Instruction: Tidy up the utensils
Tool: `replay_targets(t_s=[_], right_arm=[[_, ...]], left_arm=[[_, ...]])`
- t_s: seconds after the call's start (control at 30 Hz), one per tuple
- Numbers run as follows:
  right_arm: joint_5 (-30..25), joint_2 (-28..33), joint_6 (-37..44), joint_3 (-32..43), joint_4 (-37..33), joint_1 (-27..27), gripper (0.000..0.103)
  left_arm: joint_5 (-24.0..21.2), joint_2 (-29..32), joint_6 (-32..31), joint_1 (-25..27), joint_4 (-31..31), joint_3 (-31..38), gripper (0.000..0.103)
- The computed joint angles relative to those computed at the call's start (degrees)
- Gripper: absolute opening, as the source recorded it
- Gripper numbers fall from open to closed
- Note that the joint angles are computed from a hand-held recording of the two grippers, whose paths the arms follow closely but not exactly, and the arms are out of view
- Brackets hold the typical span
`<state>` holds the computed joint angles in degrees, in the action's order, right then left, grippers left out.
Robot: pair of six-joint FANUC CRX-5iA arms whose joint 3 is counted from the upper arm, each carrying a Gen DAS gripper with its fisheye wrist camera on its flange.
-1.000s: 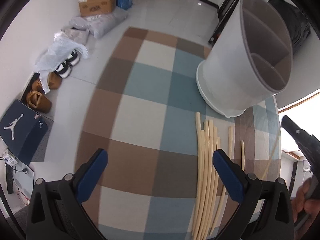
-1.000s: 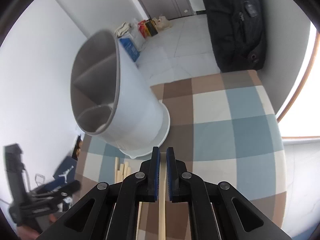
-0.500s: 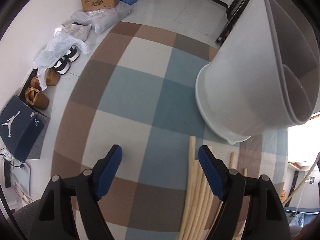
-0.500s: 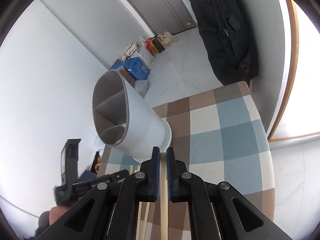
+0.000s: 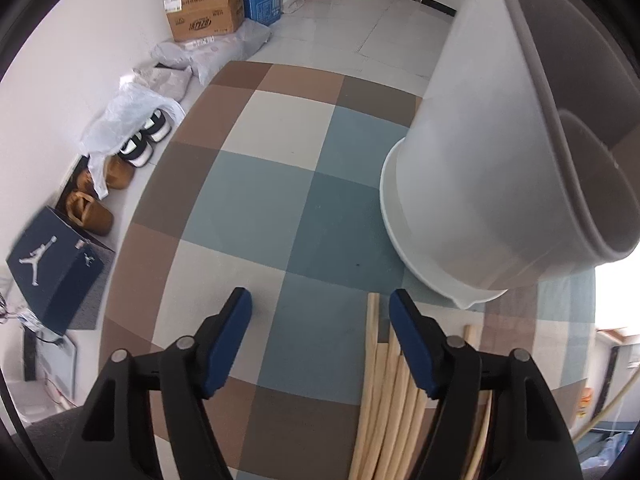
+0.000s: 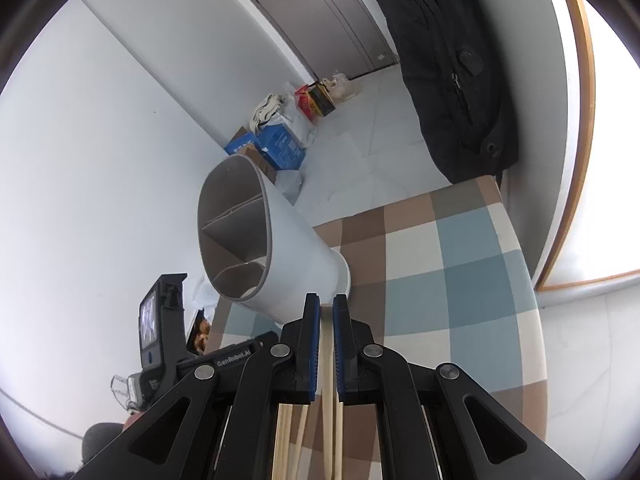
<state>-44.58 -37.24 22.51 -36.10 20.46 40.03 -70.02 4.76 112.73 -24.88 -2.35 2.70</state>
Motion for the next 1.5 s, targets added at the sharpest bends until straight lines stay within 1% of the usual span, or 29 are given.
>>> replay_targets(t_s=[0.1, 0.17, 0.23, 0.27, 0.3, 0.37, 0.43, 0.5, 0.57, 0.73, 0.83, 0.9, 0.93, 1.03, 1.1, 1.2, 1.27, 1.37, 1.5], right_arm=[[0.08, -0.08, -0.12, -0.05, 0.06, 0.08, 0.006], [0.29, -0.21, -0.38, -0.18, 0.15, 0.18, 0.006], [0.57, -0.35, -0.54, -0.35, 0.22, 0.14, 0.006], [0.53, -0.39, -0.92, -0.52, 0.55, 0.22, 0.006], [0.37, -0.30, -1.12, -0.54, 0.56, 0.18, 0.006], [0.45, -0.10, -1.03, -0.36, -0.38, -0.26, 0.006], [0.49, -0.02, -1.34, -0.31, -0.48, -0.38, 0.006], [0.64, -0.03, -1.35, -0.31, -0.41, -0.36, 0.006], [0.78, -0.09, -1.53, -0.43, 0.13, -0.13, 0.006], [0.99, -0.21, -2.03, -0.68, 0.34, -0.11, 0.006], [0.99, -0.46, -2.41, -0.85, 0.75, 0.14, 0.006], [0.91, -0.64, -2.88, -1.06, 1.52, 0.46, 0.006], [0.88, -0.71, -3.06, -1.15, 1.80, 0.59, 0.006], [0.81, -0.81, -3.43, -1.24, 2.05, 0.77, 0.006], [0.88, -0.86, -3.71, -1.39, 2.47, 0.89, 0.006], [0.73, -0.76, -4.49, -1.52, 3.54, 1.34, 0.006], [0.65, -0.70, -4.99, -1.62, 4.10, 1.52, 0.006], [0.40, -0.86, -6.07, -1.90, 5.38, 1.98, 0.006], [0.52, -1.59, -7.67, -2.48, 7.63, 2.62, 0.006]], left_arm=[[-0.84, 0.10, -0.14, -0.59, -1.84, 0.68, 0.059], [-1.71, 0.13, -0.34, -0.92, -3.54, 1.24, 0.046], [-1.84, -0.25, -1.49, -0.57, -3.07, 0.90, 0.041], [-1.99, -0.39, -2.18, -0.20, -2.98, 0.74, 0.035], [-2.16, -0.42, -2.42, 0.05, -2.88, 0.75, 0.031], [-2.22, -0.80, -3.21, 1.31, -1.71, 0.20, 0.019], [-2.10, -0.62, -3.57, 2.18, -0.56, -0.01, 0.012], [-1.58, -0.77, -3.84, 3.18, 1.75, -0.79, 0.011], [-2.22, -0.15, -4.51, 3.57, 2.94, -0.36, 0.011], [-6.58, 2.57, -4.50, 2.34, 1.66, 3.56, 0.012], [-6.87, 2.53, -3.53, 2.04, 1.15, 3.81, 0.012], [-5.93, 1.73, -2.73, 2.22, 1.10, 2.92, 0.010], [-5.84, 1.40, -2.40, 2.16, 0.60, 2.77, 0.004], [-2.85, -0.53, -2.77, 4.05, 3.39, -0.43, 0.002], [-0.04, -2.15, -3.98, 6.08, 7.03, -3.65, 0.001], [1.90, -3.90, -4.00, 7.40, 9.58, -6.21, 0.001], [3.40, -5.47, -3.66, 7.75, 10.18, -7.31, 0.001], [5.08, -6.83, -3.59, 7.11, 9.88, -7.19, 0.001], [8.03, -9.83, -4.68, 6.54, 9.75, -7.59, 0.001]])
